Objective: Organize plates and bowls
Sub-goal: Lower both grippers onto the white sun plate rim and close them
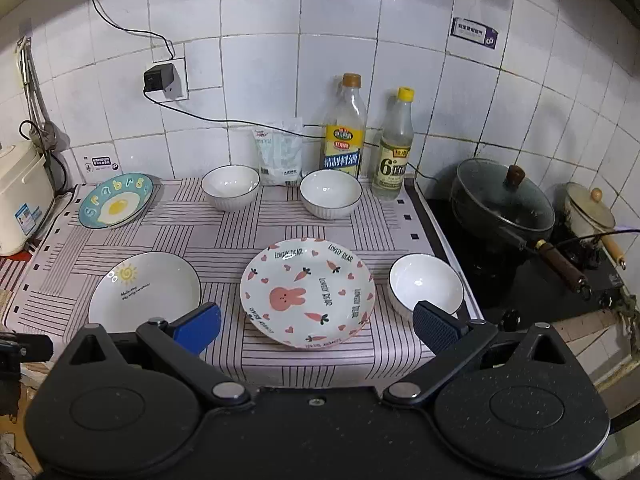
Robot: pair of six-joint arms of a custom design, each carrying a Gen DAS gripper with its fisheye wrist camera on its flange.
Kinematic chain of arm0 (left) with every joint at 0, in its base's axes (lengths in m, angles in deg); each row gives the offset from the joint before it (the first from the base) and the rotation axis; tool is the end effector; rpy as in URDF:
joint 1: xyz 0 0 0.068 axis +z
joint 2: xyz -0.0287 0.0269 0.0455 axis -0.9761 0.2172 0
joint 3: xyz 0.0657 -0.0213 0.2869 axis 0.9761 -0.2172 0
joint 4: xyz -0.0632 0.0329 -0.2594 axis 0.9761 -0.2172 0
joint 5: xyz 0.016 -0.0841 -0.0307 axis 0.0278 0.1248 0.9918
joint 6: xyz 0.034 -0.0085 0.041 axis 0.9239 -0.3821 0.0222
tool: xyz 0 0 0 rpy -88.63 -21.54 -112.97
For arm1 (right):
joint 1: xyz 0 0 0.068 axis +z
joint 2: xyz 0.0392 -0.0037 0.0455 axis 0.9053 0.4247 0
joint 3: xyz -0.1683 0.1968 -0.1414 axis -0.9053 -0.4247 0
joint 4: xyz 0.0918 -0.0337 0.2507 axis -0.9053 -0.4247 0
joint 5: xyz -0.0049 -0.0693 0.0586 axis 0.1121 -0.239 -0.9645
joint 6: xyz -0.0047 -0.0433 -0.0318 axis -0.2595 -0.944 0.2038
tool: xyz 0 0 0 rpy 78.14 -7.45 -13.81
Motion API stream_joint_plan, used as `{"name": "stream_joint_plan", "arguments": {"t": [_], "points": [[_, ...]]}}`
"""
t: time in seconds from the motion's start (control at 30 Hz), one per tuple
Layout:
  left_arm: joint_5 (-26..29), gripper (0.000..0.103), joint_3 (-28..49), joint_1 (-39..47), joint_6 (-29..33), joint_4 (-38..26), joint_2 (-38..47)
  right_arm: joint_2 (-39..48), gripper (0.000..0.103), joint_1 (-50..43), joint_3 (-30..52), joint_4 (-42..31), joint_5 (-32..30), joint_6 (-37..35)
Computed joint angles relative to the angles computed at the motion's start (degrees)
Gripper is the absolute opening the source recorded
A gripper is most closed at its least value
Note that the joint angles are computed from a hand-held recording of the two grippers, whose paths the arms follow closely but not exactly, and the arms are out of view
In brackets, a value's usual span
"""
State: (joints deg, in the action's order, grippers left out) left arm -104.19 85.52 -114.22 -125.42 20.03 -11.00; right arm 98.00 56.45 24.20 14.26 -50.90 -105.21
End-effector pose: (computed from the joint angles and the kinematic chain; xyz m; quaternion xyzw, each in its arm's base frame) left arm 0.2086 -0.1376 0.3410 -0.1436 0.9540 0.0387 0.2604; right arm 0.2512 -0.0300 0.3077 -0.1109 0.9108 0.0026 0.3976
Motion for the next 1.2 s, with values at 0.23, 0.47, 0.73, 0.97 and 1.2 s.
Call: {"name": "stream_joint_plan", "arguments": {"t": [0.23, 0.47, 0.73, 0.97, 1.2], "points": [[-1.2, 0.101, 0.5, -0.4, 0.1, 0.6, 0.6, 1.3, 0.103, 0.1, 0.4, 1.3, -1.0, -0.2], [-0.8, 0.101, 0.0, 0.8, 1.2, 2.0, 0.5, 0.8, 0.103, -2.1, -2.8, 8.9, -10.2, 2.1], [2.6, 0.101, -8.4, 12.1, 11.6, 13.0, -4.1, 15.8, 0.098, 0.9, 0.0, 13.5, -19.7, -0.5], [14.4, 0.098, -18.0, 27.9, 18.3, 24.2, -1.8, 30.3, 0.095, 7.1, 0.6, 17.8, -23.1, 4.5], [22.3, 0.079, -22.4, 36.4, 22.9, 34.0, 9.5, 41.2, 0.086, 12.5, -0.5, 25.3, -20.9, 9.7]]}}
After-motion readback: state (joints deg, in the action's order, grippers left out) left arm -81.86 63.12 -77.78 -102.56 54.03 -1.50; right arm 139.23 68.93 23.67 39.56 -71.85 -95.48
